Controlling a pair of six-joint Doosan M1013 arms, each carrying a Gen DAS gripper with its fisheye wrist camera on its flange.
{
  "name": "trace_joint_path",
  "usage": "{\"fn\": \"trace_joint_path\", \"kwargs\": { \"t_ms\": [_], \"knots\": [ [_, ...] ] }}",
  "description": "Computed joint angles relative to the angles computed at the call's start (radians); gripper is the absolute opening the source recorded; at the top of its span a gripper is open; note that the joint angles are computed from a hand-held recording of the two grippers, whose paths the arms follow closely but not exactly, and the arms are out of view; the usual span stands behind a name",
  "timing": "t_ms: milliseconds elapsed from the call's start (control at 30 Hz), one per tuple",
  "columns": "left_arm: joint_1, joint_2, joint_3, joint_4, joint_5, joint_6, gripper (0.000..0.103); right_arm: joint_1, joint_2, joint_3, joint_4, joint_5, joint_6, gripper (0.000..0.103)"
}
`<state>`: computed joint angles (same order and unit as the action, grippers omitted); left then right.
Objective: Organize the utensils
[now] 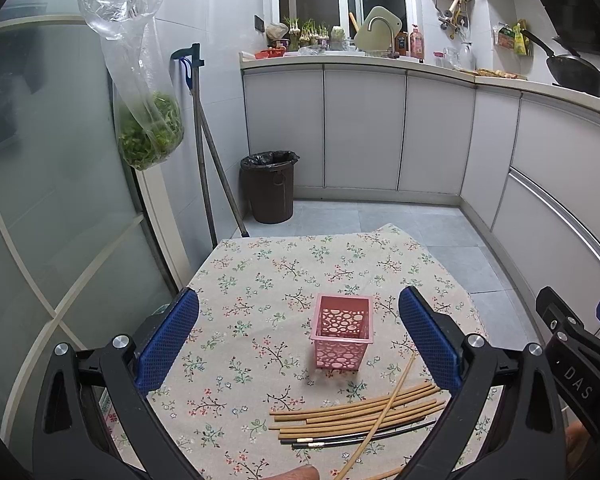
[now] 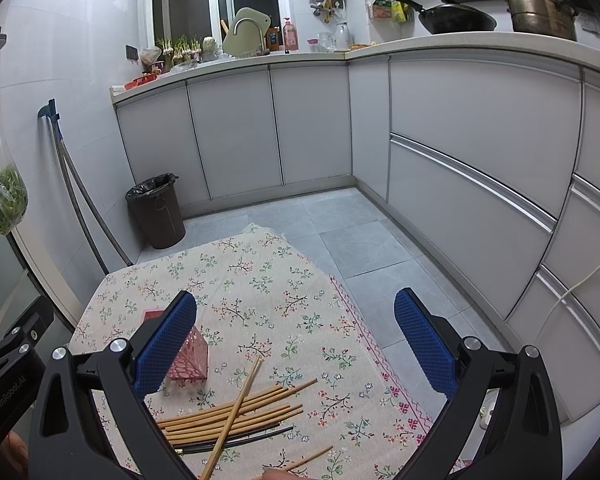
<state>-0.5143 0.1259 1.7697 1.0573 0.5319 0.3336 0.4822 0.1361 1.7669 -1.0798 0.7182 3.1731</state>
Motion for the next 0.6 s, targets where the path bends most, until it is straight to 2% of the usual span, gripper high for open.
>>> {"fn": "trace_joint_path", "kwargs": {
  "t_ms": [600],
  "knots": [
    [0.002, -0.001, 0.001, -0.004, -0.001, 0.003, 0.096, 0.000, 0.000, 0.000, 0.002, 0.001, -0.002, 0.097]
  ]
}}
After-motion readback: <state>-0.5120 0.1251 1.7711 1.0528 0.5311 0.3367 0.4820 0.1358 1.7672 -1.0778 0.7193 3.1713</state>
